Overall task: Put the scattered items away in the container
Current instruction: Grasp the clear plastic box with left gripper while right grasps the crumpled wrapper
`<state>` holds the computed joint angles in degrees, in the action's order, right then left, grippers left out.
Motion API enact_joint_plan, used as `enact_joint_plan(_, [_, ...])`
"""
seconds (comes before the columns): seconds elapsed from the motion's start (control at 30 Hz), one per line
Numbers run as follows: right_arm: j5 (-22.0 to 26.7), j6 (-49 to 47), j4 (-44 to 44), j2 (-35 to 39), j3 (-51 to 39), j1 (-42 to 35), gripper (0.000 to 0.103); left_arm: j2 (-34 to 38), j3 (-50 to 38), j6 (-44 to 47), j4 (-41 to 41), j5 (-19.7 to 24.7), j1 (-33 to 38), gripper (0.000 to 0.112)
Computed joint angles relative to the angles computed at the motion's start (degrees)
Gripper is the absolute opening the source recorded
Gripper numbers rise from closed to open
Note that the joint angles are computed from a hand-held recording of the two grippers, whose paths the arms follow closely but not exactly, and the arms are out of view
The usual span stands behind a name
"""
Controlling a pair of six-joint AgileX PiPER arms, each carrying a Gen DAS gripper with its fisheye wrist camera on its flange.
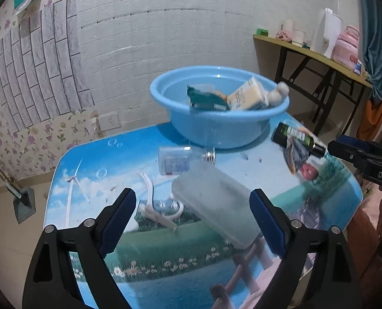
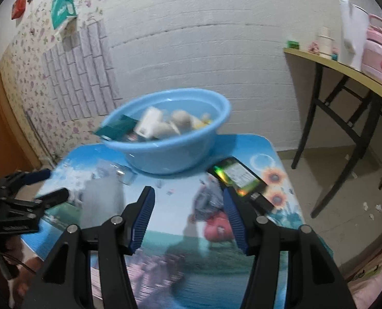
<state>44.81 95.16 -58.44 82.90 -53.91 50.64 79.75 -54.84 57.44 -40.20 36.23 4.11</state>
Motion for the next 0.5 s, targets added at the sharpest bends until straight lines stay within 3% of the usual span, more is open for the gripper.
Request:
enact_joint_plan(0.13, [-3.73, -0.47, 3.64, -0.45, 3.78, -3.56, 0.055, 0.39, 1.26, -0.02, -0.61, 1.18, 0.51, 0.09])
enact_joint_plan(0.3, [-4.14, 1.03, 2.95, -1.27, 6.87, -3.97, 0.055, 0.37, 2.36, -2.05, 2.72, -1.3, -2.08, 0.09])
enact_joint_plan(0.5, [-7.35, 1.62, 3.37, -0.7, 8.2, -5.95, 0.055, 1.91, 1.64, -3.06, 1.88, 0.32, -1.02, 0.09])
